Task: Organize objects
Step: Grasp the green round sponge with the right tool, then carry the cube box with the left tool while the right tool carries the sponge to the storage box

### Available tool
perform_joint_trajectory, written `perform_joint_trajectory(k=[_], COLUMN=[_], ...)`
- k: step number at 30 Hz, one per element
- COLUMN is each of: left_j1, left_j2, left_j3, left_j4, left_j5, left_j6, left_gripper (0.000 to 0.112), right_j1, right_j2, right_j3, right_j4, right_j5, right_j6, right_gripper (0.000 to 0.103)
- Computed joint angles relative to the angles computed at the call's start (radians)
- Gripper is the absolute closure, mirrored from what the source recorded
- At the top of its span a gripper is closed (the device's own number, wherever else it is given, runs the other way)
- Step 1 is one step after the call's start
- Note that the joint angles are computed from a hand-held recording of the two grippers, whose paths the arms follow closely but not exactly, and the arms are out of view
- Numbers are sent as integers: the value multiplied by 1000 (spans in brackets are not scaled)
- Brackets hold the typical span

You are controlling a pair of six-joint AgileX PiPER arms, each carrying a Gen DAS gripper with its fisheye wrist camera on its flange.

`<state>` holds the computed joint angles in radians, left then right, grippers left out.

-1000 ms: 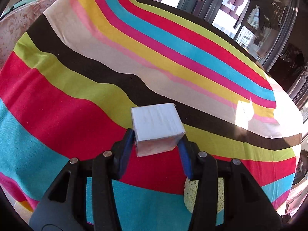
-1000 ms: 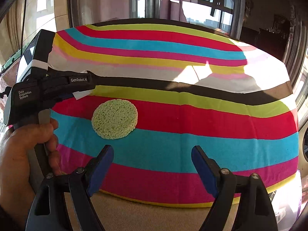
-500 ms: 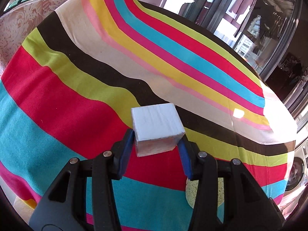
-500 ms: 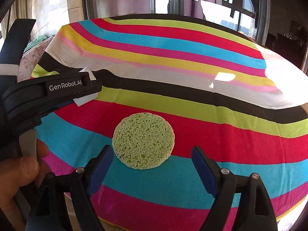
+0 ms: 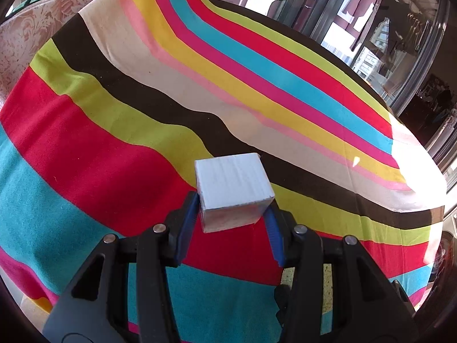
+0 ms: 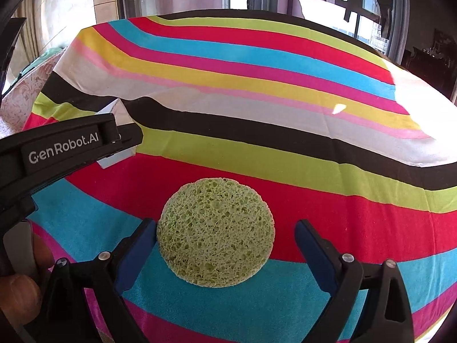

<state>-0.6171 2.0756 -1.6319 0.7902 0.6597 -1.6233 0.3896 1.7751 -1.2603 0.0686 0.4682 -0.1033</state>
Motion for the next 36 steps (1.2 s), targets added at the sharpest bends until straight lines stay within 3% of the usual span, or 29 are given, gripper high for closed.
perform_joint_trajectory(k=[6, 9, 18, 25, 36], left_j1=[-1, -6, -16, -47, -117], left_j2=[-3, -6, -6, -13, 3], left_j3=[8, 13, -3, -11, -69], left_j4=[7, 11, 21, 28, 3], left_j5=[-2, 1, 6, 2, 11], left_j6=[-2, -5, 15, 33, 125], left_gripper=[63, 63, 63, 63, 63], right_j1=[1, -11, -52, -77, -131], right_j2=[28, 8, -45, -143, -242], right_j3=[-26, -1, 67, 157, 213], right_j4=[-3, 12, 25, -141, -237], right_j5=[-9, -29, -78, -112, -63], right_j6=[-8, -14, 10, 217, 370], right_gripper=[5, 22, 21, 22, 21])
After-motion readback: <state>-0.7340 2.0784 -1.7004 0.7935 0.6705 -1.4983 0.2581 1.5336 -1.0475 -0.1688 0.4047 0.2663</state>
